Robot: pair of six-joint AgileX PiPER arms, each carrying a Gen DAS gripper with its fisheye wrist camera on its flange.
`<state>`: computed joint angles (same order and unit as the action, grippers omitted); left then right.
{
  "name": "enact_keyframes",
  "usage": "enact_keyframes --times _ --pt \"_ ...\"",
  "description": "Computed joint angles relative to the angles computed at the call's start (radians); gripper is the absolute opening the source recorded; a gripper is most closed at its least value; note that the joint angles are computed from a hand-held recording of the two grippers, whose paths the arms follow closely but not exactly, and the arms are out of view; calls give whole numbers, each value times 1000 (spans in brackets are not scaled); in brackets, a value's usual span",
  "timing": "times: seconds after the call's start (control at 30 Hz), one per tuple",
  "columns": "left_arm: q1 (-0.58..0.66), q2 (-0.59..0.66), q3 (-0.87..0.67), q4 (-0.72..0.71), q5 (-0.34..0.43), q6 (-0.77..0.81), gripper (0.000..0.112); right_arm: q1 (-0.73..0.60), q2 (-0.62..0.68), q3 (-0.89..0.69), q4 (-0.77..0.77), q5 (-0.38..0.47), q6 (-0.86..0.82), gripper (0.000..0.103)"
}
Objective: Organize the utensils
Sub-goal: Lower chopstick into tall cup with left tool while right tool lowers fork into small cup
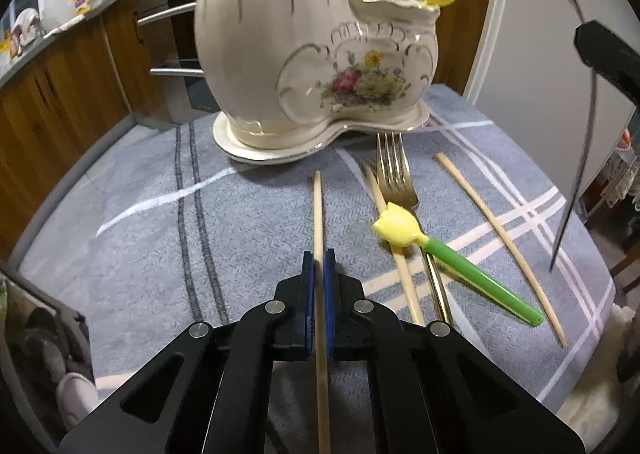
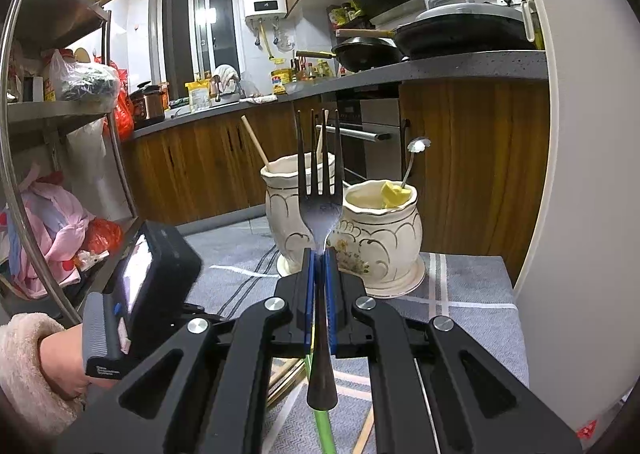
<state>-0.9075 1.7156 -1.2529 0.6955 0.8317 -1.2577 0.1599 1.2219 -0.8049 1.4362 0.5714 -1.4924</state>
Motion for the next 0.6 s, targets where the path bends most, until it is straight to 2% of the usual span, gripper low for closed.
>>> enact_keyframes --times 0.17,0.33,0.47,0.6 --pt "-45 -129 112 156 -39 -137 5 -23 -12 15 79 6 -59 5" --pt "-122 -203 155 350 17 -275 5 -44 -16 1 132 21 -79 5" --pt "-141 -237 141 476 36 -344 5 -12 11 -79 166 -29 -81 5" --pt "-115 -254 94 538 10 -342 5 18 69 -177 238 -70 -118 5"
